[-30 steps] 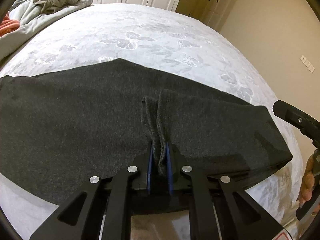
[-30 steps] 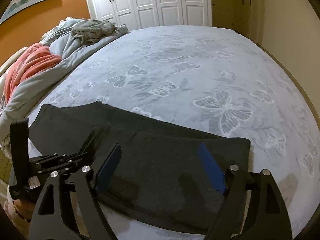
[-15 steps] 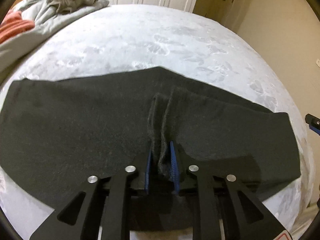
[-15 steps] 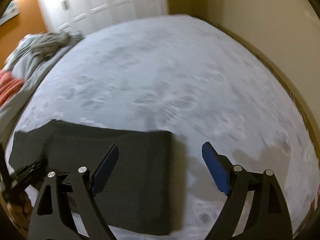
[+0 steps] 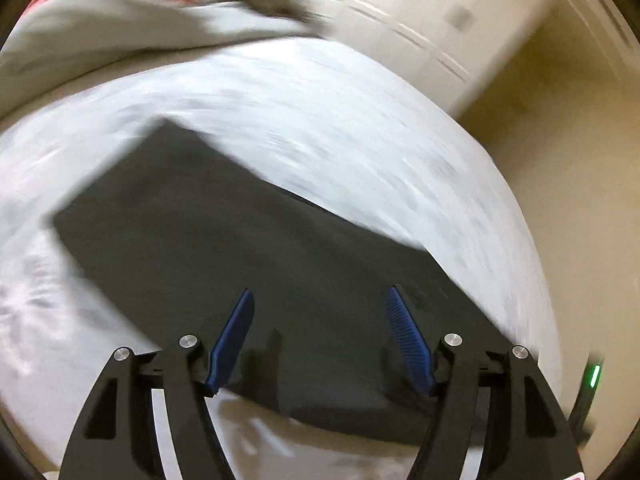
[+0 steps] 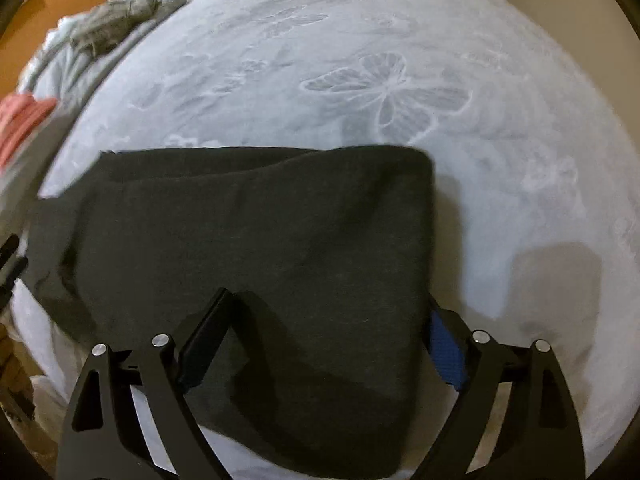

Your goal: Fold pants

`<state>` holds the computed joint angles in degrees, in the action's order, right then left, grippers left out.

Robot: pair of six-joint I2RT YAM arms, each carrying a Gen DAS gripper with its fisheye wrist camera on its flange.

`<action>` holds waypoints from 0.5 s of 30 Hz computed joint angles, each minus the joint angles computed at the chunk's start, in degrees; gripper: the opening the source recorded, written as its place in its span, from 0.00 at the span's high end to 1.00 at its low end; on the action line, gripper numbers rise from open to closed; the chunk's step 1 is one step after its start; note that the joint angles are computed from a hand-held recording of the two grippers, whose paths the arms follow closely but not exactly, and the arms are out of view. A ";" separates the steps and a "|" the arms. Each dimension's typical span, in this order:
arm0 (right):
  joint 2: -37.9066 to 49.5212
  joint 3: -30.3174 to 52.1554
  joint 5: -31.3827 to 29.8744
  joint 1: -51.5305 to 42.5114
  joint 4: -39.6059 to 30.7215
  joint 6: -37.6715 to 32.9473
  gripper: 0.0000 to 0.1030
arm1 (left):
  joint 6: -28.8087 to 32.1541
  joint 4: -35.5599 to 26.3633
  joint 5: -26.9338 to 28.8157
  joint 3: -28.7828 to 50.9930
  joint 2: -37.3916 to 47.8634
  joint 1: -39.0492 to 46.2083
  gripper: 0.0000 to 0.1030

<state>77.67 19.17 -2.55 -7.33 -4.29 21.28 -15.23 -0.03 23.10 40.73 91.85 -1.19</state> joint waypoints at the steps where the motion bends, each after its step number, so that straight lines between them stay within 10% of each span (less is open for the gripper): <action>1: -0.68 -1.03 0.19 0.53 1.03 0.55 0.13 | -0.10 -1.71 0.32 1.52 0.79 2.81 0.35; 8: -6.17 -4.54 -3.46 -0.08 0.84 2.73 0.14 | 2.87 -14.16 8.97 17.62 19.52 21.34 0.36; 15: -11.08 -7.72 -4.27 -3.07 1.07 3.26 0.70 | 0.44 -14.45 19.82 23.44 27.65 21.40 0.33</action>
